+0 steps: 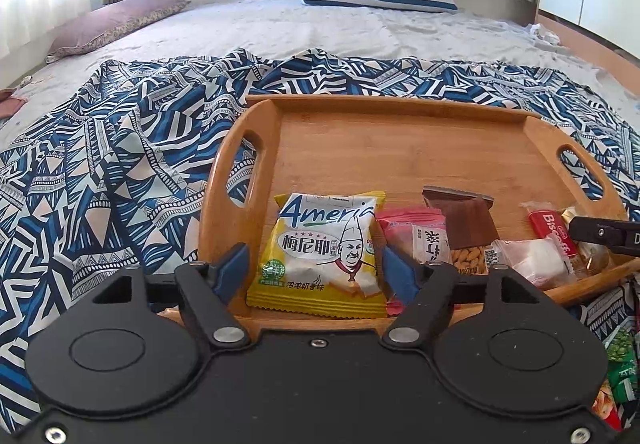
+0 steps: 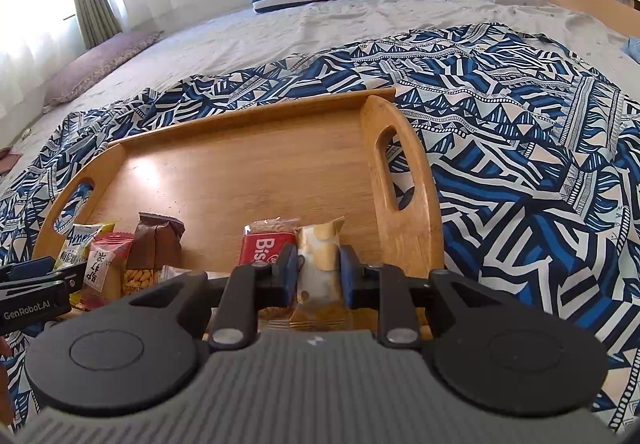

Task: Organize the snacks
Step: 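Open both tools to drop the Amerie packet and wafer bar onto the tray, then grasp the gold foil packet with the left tool while the right tool grasps the red MIXT bar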

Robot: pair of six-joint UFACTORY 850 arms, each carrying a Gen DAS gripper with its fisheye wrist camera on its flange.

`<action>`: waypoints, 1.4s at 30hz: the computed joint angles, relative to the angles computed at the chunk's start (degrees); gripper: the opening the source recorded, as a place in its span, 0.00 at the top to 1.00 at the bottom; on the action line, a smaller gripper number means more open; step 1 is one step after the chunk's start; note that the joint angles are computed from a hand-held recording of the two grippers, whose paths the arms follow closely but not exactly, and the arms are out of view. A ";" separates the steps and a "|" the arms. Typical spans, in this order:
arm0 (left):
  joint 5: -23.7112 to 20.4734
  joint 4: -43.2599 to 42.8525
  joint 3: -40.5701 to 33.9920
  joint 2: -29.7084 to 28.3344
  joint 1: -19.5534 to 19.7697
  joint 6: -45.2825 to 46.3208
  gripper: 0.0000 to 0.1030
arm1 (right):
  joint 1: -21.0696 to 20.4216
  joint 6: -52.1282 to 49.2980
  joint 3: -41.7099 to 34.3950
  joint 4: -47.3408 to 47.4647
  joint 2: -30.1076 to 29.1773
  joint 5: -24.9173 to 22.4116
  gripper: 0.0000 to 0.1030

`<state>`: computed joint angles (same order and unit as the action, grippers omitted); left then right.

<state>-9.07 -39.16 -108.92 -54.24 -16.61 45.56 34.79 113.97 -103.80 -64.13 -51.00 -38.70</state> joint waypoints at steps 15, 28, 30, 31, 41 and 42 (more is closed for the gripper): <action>-3.24 -41.07 11.45 8.39 2.46 43.43 0.15 | 2.26 7.18 7.14 -7.63 5.35 -0.45 0.39; -9.27 -61.95 24.03 16.18 4.47 67.48 0.10 | 7.64 0.22 10.43 -10.31 7.39 -6.75 0.14; -10.06 -62.80 25.16 16.63 4.83 68.59 0.10 | 8.43 -1.09 10.58 -10.39 7.33 -7.84 0.13; -10.18 -62.47 25.54 16.76 4.97 68.25 0.10 | 8.80 -1.67 10.68 -10.40 7.29 -8.40 0.13; -11.91 -62.92 29.53 17.95 6.14 71.53 0.10 | 11.34 -2.70 12.40 -10.29 7.54 -10.99 0.08; -12.03 -63.10 29.95 18.10 6.19 72.05 0.10 | 11.55 -2.53 12.58 -10.20 7.57 -11.26 0.07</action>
<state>-21.10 -102.26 -78.98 -36.14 -10.43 117.62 46.33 111.45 -91.22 -74.33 -43.44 -49.95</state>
